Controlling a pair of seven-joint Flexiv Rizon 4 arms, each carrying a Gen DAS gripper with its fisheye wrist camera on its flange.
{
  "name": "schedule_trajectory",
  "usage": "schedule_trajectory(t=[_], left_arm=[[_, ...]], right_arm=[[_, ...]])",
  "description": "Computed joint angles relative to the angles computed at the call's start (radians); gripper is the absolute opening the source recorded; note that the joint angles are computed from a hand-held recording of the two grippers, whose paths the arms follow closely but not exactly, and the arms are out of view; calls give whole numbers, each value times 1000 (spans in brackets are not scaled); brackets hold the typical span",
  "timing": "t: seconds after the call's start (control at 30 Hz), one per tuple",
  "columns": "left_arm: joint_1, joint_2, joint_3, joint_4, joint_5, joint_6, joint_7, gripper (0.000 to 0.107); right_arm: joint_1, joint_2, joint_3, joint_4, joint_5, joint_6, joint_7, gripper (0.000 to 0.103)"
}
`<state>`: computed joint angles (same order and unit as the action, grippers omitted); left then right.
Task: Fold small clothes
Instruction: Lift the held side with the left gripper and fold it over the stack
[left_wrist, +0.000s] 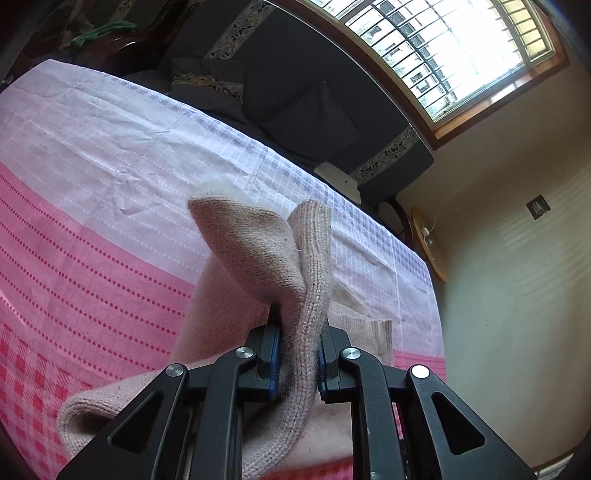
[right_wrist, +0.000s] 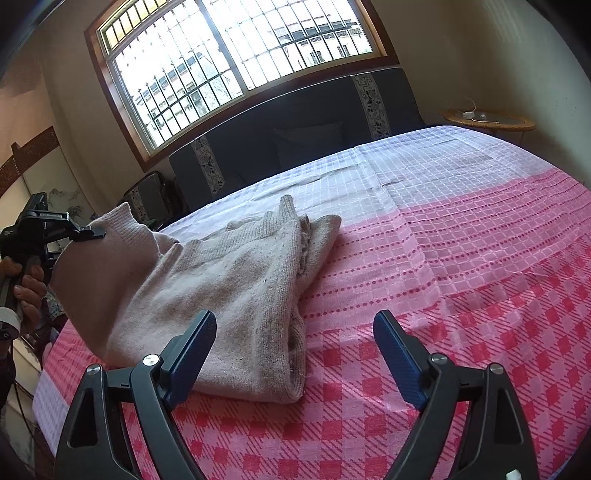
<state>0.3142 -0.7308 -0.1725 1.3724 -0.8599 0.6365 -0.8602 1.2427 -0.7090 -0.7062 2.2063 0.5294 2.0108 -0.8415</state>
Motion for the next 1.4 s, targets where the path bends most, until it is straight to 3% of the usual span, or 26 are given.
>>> schedule_trajectory(t=[0.23,0.7,1.4], left_arm=[[9,-5,3,-11,8,-6,-21,14],[-37,83,-15,107,-82,27,94,13],[-129,105,-20,179,-108,52,57,13]], right_arm=[[-2,3,7,0,8,8,-10,87],[-6,7,18,-1,31,26,-27,88],[-31,26,65,-18,69,44,-90,89]])
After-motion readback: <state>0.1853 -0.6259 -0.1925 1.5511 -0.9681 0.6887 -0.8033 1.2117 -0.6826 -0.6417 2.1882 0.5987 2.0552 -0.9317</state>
